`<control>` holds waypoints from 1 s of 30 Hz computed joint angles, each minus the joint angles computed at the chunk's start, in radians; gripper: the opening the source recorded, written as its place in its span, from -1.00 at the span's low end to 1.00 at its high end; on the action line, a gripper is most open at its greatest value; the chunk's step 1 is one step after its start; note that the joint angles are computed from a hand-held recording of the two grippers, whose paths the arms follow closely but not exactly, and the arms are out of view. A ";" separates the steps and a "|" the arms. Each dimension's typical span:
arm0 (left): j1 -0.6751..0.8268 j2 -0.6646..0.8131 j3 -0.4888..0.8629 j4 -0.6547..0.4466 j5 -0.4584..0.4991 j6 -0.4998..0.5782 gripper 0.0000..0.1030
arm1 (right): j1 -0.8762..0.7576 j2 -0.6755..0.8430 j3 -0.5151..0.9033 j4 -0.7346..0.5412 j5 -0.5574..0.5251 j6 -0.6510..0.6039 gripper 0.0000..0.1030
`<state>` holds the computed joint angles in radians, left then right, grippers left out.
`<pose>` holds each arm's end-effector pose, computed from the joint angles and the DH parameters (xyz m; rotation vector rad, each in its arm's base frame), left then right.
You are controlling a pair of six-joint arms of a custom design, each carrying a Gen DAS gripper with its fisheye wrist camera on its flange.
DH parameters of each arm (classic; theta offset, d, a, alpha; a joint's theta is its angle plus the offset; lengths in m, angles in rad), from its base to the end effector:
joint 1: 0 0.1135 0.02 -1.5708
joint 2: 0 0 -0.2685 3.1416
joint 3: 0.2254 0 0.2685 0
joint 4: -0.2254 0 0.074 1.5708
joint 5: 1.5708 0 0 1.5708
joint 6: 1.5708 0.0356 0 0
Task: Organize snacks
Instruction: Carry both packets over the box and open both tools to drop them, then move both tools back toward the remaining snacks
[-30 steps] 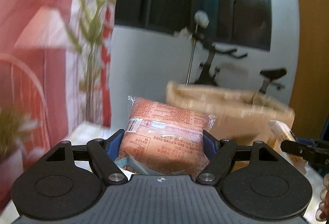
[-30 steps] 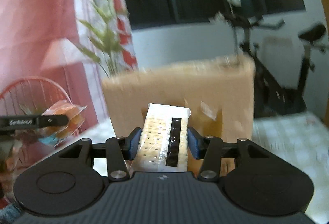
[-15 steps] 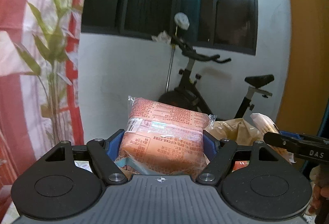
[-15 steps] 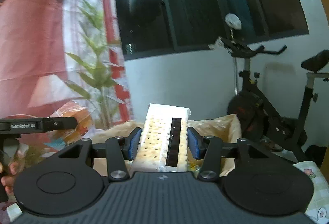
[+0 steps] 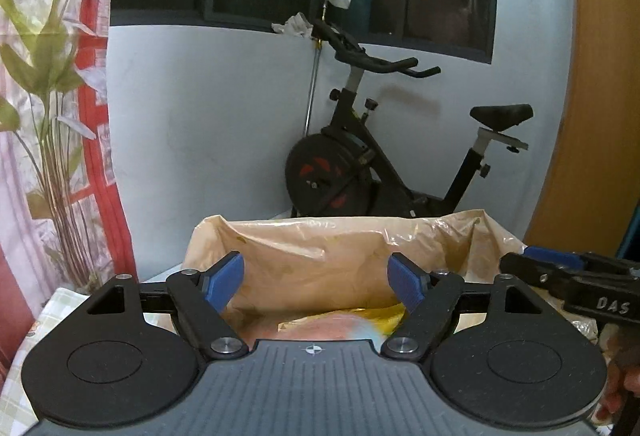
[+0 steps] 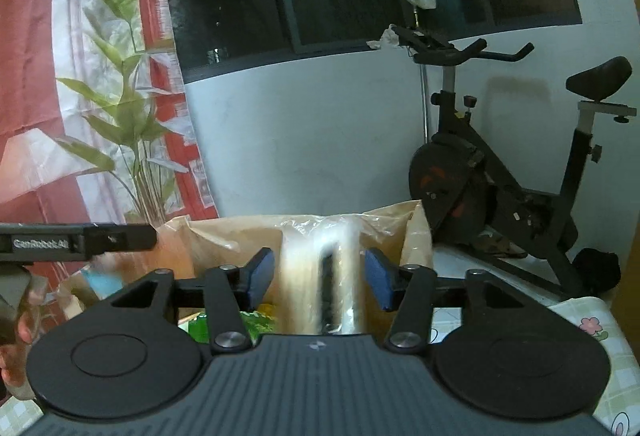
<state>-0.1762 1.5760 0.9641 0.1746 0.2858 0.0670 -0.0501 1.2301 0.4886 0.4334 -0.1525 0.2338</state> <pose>0.3606 -0.0744 0.2350 0.4241 1.9616 -0.3565 0.2678 -0.0080 0.2010 0.1621 1.8770 0.2693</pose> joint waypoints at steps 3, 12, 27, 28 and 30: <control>0.017 -0.045 -0.041 0.005 0.016 0.009 0.57 | -0.007 -0.046 -0.018 -0.016 -0.012 0.010 0.10; 0.151 -0.262 -0.189 -0.042 0.114 0.039 0.57 | 0.048 -0.326 -0.129 -0.138 0.013 0.025 0.10; 0.356 -0.432 -0.494 -0.022 0.210 0.037 0.54 | 0.330 -0.873 -0.381 -0.424 0.264 -0.080 0.10; 0.349 -0.430 -0.509 -0.014 0.205 0.028 0.54 | 0.340 -0.889 -0.394 -0.437 0.273 -0.078 0.10; 0.326 -0.423 -0.542 0.015 0.189 0.016 0.54 | 0.354 -0.926 -0.421 -0.473 0.287 -0.076 0.10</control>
